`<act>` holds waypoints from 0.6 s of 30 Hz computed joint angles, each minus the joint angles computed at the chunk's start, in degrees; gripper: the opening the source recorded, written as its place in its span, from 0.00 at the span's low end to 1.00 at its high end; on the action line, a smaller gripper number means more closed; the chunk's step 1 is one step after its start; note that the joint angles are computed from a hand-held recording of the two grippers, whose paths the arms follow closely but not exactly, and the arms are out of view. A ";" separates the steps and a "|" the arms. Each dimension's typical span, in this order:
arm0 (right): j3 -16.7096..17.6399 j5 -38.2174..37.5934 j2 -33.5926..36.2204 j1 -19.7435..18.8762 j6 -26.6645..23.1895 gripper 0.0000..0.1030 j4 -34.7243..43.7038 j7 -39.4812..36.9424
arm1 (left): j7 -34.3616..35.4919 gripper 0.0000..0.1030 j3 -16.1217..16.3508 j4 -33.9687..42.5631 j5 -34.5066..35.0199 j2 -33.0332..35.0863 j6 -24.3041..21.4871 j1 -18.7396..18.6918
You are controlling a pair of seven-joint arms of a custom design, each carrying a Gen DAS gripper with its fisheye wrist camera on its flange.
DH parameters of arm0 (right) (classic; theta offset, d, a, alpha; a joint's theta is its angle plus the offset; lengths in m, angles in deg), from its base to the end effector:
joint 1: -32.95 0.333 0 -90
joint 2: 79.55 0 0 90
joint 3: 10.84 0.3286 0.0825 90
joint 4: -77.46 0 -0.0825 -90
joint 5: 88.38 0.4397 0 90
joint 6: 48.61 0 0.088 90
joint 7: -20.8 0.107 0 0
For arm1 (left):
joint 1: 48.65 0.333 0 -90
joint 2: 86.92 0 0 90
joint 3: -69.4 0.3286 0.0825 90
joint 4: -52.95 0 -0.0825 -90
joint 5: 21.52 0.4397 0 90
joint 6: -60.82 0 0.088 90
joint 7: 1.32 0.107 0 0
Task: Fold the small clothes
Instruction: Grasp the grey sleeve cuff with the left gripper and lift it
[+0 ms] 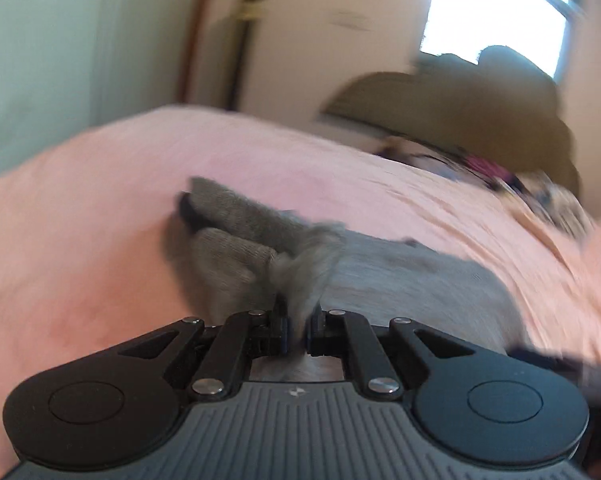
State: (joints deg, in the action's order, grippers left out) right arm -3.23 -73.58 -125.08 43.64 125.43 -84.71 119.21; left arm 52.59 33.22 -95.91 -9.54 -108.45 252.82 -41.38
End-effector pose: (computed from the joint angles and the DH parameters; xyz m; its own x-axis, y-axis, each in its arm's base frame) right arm 0.3760 0.1054 0.5122 0.0778 -0.9637 -0.2555 -0.5733 0.1664 -0.8023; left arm 0.4216 -0.2715 0.4584 -0.2897 -0.9415 0.1724 -0.5184 0.0029 -0.8551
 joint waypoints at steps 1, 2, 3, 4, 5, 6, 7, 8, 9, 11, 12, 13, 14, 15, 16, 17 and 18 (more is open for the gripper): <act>-1.91 1.24 -0.31 1.64 0.86 1.00 -0.40 0.08 | 1.15 0.07 -0.91 -0.05 0.97 0.21 0.92 0.35; -4.49 3.07 -0.59 3.81 1.07 1.00 -0.43 0.29 | 2.28 0.07 -2.51 -0.27 1.11 0.06 1.62 1.48; -7.06 5.11 -0.81 5.77 0.28 1.00 0.14 0.74 | 3.11 0.07 -5.18 -0.69 0.19 -0.71 2.35 3.77; -9.08 6.99 -0.89 7.12 -1.47 1.00 1.26 1.26 | 3.77 0.07 -7.55 -1.19 -1.01 -1.58 3.06 5.97; -11.79 8.98 -0.50 9.13 -3.42 1.00 3.00 0.99 | 4.21 0.07 -8.29 -1.51 -1.84 -1.94 3.37 6.69; -15.04 11.16 0.26 12.05 -4.44 1.00 4.90 -0.61 | 4.51 0.07 -7.93 -1.63 -2.32 -2.04 3.07 6.33; -18.22 13.13 1.28 15.20 -4.98 1.00 6.90 -3.10 | 4.75 0.07 -6.82 -1.67 -2.38 -1.57 3.00 5.55; -21.48 15.11 2.76 18.77 -5.52 1.00 9.34 -5.94 | 4.80 0.07 -5.52 -1.86 -2.51 -1.29 2.99 4.38; -24.42 17.15 4.65 22.17 -6.43 1.00 12.16 -8.44 | 5.05 0.07 -4.29 -1.93 -2.49 -1.09 3.07 3.32; -30.65 21.95 8.78 29.64 -10.23 1.00 18.45 -13.80 | 6.09 0.07 -3.84 -2.12 -2.88 -0.78 3.95 2.90; -34.00 24.92 10.96 33.67 -12.79 1.00 21.80 -16.95 | 6.78 0.07 -4.03 -2.08 -3.31 -0.53 4.33 2.95; -37.70 28.53 13.43 38.15 -15.92 1.00 25.55 -20.67 | 7.47 0.07 -4.37 -2.39 -3.93 -0.68 4.81 3.04; -40.62 31.34 16.33 41.40 -20.01 1.00 29.30 -23.79 | 8.25 0.07 -4.20 -2.54 -4.28 -0.54 5.24 2.72; -42.55 32.58 20.37 43.29 -25.10 1.00 33.54 -25.60 | 9.01 0.07 -3.73 -2.54 -4.56 -0.13 5.55 2.12; -43.03 32.09 24.57 43.65 -29.11 1.00 37.37 -25.78 | 9.80 0.07 -3.80 -2.51 -5.19 0.28 5.85 1.96; -43.02 30.90 28.96 43.54 -32.76 1.00 41.30 -25.33 | 10.45 0.07 -3.34 -2.60 -5.67 0.52 6.00 1.36; -43.11 30.08 33.03 43.38 -36.64 1.00 45.11 -25.27 | 11.16 0.07 -2.82 -2.72 -6.07 0.83 6.31 0.76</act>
